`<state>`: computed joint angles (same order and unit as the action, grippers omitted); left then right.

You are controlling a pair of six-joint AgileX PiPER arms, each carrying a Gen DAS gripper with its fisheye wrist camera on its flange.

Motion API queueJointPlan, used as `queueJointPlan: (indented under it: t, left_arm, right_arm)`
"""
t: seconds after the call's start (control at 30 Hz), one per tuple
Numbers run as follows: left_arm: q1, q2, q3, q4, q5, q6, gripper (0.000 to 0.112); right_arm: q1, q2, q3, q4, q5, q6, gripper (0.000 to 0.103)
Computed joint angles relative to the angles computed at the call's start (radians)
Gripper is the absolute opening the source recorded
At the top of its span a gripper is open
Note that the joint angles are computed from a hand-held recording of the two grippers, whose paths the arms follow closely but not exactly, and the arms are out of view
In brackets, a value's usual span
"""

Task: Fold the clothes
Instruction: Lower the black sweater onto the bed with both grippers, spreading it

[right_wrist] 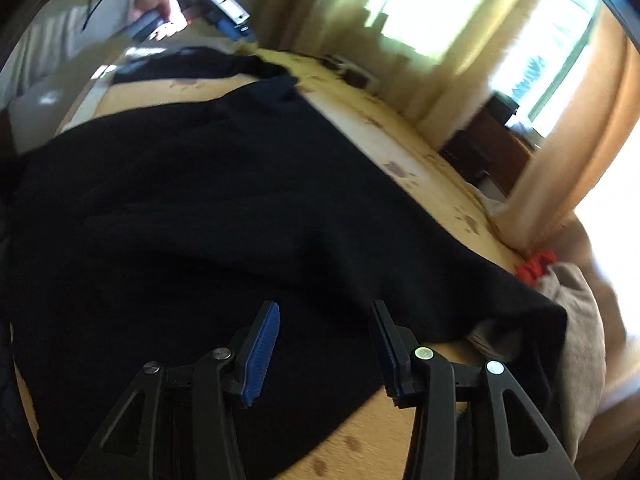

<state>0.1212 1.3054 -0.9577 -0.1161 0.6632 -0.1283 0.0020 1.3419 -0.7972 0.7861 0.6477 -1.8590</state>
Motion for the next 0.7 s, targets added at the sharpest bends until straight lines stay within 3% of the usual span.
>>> queueJointPlan:
  t: [0.13,0.3,0.37,0.43,0.47,0.57,0.7]
  left_arm:
    - [0.058,-0.112,0.083,-0.019,0.01,0.01,0.063]
    - [-0.062,-0.202,0.114,-0.034,0.02,0.038,0.067]
    - [-0.157,-0.195,0.111,-0.099,0.019,0.111,0.069]
    - [-0.266,-0.163,0.098,-0.167,0.014,0.205,0.07]
    - [-0.325,-0.138,0.086,-0.186,0.011,0.244,0.071]
    - [-0.467,-0.057,0.031,-0.201,0.002,0.321,0.071]
    - [-0.5,0.022,-0.05,-0.371,0.048,0.523,0.071]
  right_arm:
    - [0.109,-0.025,0.05,0.007,-0.057,-0.066,0.048]
    - [0.188,0.047,-0.039,-0.027,0.0,-0.001,0.048]
    - [0.204,0.109,-0.133,-0.089,0.07,0.133,0.048]
    - [0.203,0.146,-0.223,-0.089,0.135,0.231,0.037]
    - [0.204,0.148,-0.251,-0.075,0.14,0.271,0.027]
    - [0.194,0.195,-0.381,-0.012,0.144,0.364,0.016]
    - [0.241,0.389,-0.709,-0.086,0.02,0.586,0.012]
